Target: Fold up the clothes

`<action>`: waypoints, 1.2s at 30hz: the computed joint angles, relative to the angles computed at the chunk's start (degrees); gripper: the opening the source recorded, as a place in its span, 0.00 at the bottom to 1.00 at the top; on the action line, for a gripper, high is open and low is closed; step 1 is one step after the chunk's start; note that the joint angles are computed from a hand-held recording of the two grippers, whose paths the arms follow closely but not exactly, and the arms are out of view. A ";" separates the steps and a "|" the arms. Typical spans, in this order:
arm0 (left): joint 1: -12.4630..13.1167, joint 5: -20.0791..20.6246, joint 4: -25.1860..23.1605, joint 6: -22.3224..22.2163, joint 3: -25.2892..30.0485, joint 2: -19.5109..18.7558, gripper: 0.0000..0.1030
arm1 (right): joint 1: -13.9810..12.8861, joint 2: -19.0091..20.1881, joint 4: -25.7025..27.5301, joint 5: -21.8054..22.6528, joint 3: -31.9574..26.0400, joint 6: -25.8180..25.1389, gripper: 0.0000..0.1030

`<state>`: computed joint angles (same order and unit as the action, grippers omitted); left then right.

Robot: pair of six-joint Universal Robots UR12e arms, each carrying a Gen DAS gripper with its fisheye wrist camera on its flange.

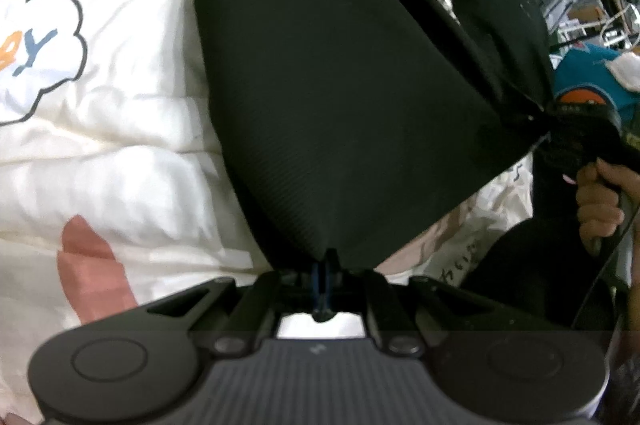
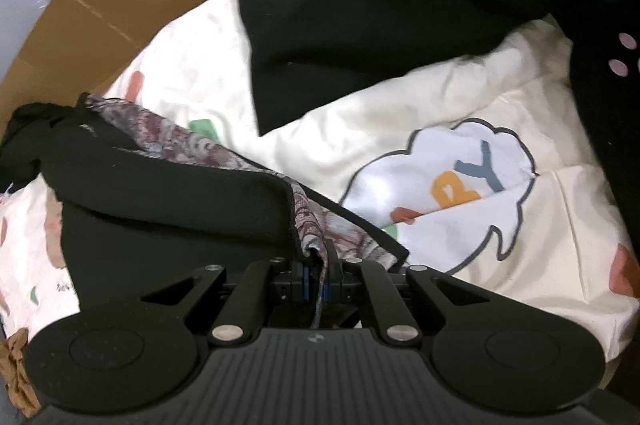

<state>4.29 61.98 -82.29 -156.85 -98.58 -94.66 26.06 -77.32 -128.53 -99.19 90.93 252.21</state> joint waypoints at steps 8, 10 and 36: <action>-0.18 3.14 3.81 -3.12 -1.24 0.23 0.17 | -0.84 -0.86 0.46 1.73 1.23 5.66 0.27; 0.33 2.48 3.38 -2.94 -1.00 0.18 0.28 | -0.85 -1.50 0.05 1.21 1.89 7.60 0.46; 0.90 0.68 10.87 -6.58 10.22 0.01 0.39 | 0.31 -1.19 6.39 -1.04 -0.63 3.91 0.23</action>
